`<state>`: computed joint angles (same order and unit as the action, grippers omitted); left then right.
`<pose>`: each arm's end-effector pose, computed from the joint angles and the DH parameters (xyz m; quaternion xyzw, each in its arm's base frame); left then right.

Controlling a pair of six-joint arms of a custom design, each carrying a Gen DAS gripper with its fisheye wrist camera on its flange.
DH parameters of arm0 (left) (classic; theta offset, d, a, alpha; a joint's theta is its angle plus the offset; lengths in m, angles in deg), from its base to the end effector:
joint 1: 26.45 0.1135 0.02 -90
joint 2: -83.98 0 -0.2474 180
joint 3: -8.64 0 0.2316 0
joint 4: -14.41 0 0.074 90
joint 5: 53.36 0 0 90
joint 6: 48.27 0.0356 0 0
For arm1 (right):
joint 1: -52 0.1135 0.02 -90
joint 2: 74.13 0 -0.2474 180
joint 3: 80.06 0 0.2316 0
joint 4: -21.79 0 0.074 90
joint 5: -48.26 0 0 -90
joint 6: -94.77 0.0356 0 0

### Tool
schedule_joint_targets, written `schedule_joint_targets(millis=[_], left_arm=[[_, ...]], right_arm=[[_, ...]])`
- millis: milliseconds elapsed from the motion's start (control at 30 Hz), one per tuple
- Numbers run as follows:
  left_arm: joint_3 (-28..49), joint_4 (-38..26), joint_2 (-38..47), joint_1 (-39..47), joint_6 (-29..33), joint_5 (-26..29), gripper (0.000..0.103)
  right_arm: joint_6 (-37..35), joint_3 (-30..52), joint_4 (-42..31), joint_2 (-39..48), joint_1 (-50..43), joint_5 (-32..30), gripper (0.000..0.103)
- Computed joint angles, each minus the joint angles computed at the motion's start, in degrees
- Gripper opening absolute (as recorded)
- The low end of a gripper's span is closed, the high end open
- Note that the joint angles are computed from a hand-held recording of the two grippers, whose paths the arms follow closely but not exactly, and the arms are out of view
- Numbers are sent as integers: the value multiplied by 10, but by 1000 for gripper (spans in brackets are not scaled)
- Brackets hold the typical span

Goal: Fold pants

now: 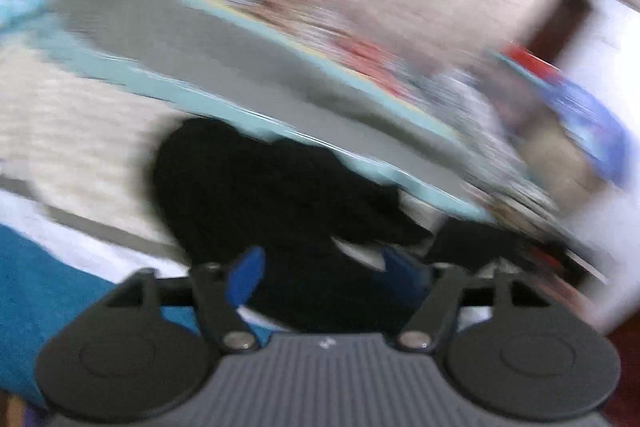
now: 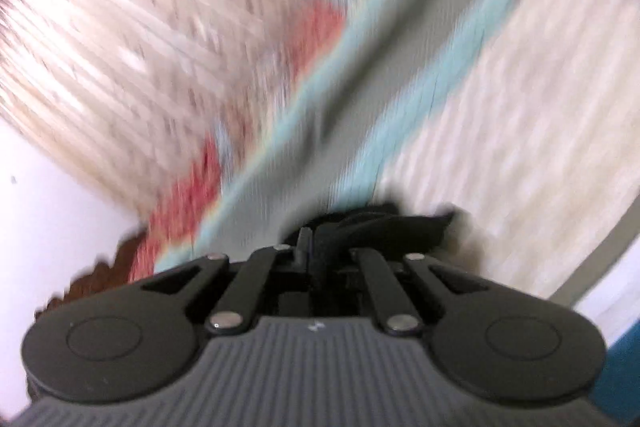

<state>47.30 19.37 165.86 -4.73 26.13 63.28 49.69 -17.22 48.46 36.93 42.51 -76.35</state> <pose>0.2260 0.0728 0.1343 -0.1849 0.8617 -0.1843 0.4351 0.3577 -0.0393 0.1337 0.2121 0.7786 0.3977 0.4367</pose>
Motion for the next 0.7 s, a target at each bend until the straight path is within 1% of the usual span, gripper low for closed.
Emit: schedule_joint_targets(millis=[33,67,100,167,200,233,267,300,333,367,400,433,500,567,600,633,700], left_arm=[[34,22,65,10,-14,-40,83],[71,31,121,13,-22,-67,83],[116,27,175,13,-29,-86,83],[221,1,280,11,-45,-124,85],[274,-28,320,8,-61,-141,85],[330,-57,362,9,-83,-137,85],[372,-79,396,14,-93,-111,85],[414,-103,427,21,-102,-78,82],[458,-126,457,22,-123,-48,59],[492,-142,481,24,-132,-16,16],[542,-178,509,25,-132,8,14],[578,-202,523,20,-140,5,13],[627,-224,506,12,-147,-28,11],[670,-232,476,17,-172,-21,11],[679,-225,450,21,-183,-12,11],[677,-216,409,25,-183,-5,11],[656,-226,331,31,-157,-18,11]], right_arm=[[-12,-11,4,-14,-25,2,6],[-25,-14,-2,-18,-41,6,6],[-45,-17,-23,-26,-64,11,6],[-78,-23,-54,-34,-88,39,6],[-79,-22,-67,-34,-90,54,6],[-83,-26,-76,-30,-100,56,6],[-77,-16,-84,-20,-81,78,6],[-70,-3,-96,-9,-58,103,6],[-71,2,-105,-1,-51,112,6],[-73,16,-116,11,-47,119,6],[-75,16,-123,9,-42,125,6],[-67,45,-141,19,-21,145,6],[-56,118,-181,51,-9,151,6],[-48,166,-194,70,13,166,6],[-50,164,-183,67,10,162,6],[-38,186,-177,72,12,161,6],[0,187,-127,62,8,147,6]])
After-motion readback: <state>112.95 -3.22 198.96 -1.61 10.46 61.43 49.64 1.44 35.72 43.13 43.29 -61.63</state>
